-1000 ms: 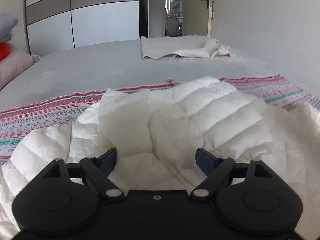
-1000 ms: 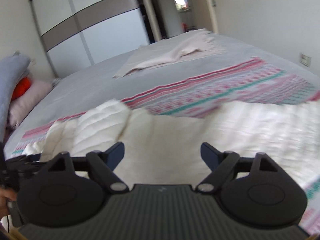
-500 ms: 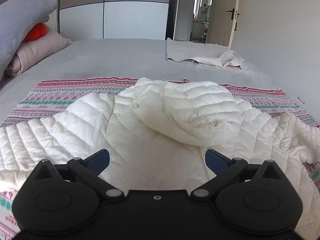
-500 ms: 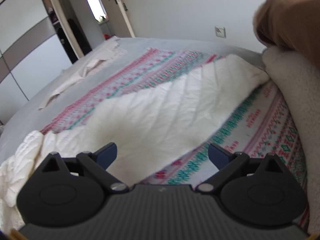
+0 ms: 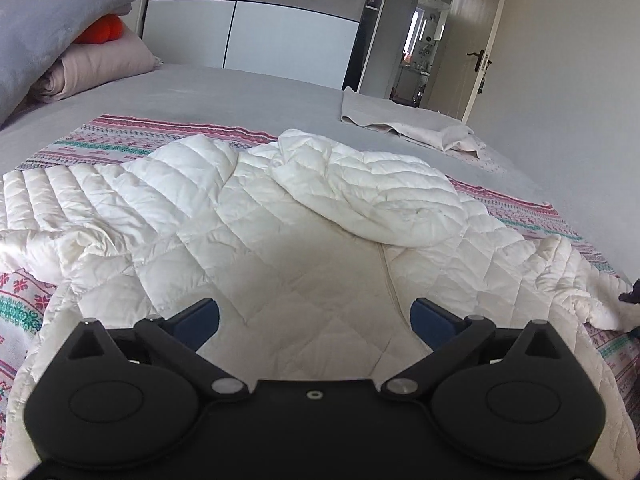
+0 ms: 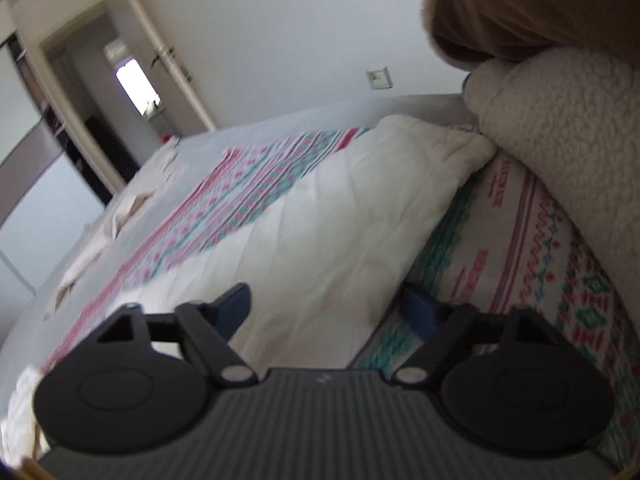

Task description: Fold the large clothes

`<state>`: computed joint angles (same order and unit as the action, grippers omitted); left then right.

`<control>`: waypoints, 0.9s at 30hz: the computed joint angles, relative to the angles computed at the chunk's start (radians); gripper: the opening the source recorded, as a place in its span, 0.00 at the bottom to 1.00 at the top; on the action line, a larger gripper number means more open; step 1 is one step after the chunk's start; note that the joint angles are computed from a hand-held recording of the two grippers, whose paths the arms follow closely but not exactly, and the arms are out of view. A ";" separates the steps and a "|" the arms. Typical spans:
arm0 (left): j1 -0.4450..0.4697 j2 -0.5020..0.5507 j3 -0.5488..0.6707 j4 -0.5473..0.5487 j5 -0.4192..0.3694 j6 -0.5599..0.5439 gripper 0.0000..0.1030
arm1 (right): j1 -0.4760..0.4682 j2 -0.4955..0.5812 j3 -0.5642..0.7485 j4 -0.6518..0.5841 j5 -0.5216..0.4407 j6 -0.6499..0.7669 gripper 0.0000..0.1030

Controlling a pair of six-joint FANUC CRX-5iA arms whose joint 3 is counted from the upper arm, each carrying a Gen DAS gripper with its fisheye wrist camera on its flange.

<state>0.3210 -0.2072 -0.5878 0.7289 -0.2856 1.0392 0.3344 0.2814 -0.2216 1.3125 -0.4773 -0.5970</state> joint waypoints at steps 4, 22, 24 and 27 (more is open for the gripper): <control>0.019 0.003 0.003 0.013 -0.023 0.025 1.00 | -0.005 -0.018 0.015 -0.090 0.022 0.036 0.06; 0.055 -0.049 -0.048 0.254 -0.044 -0.091 1.00 | 0.167 -0.064 0.177 0.253 -0.137 0.192 0.05; 0.066 -0.051 -0.045 0.249 -0.049 -0.080 1.00 | 0.196 -0.043 0.219 0.247 -0.122 0.246 0.05; 0.087 -0.055 -0.041 0.230 -0.053 -0.056 1.00 | 0.245 -0.004 0.280 0.224 -0.102 0.335 0.05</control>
<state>0.4085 -0.2619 -0.6284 0.9592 -0.3384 0.9828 0.5799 0.2778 0.0588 1.5361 -0.5793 -0.2615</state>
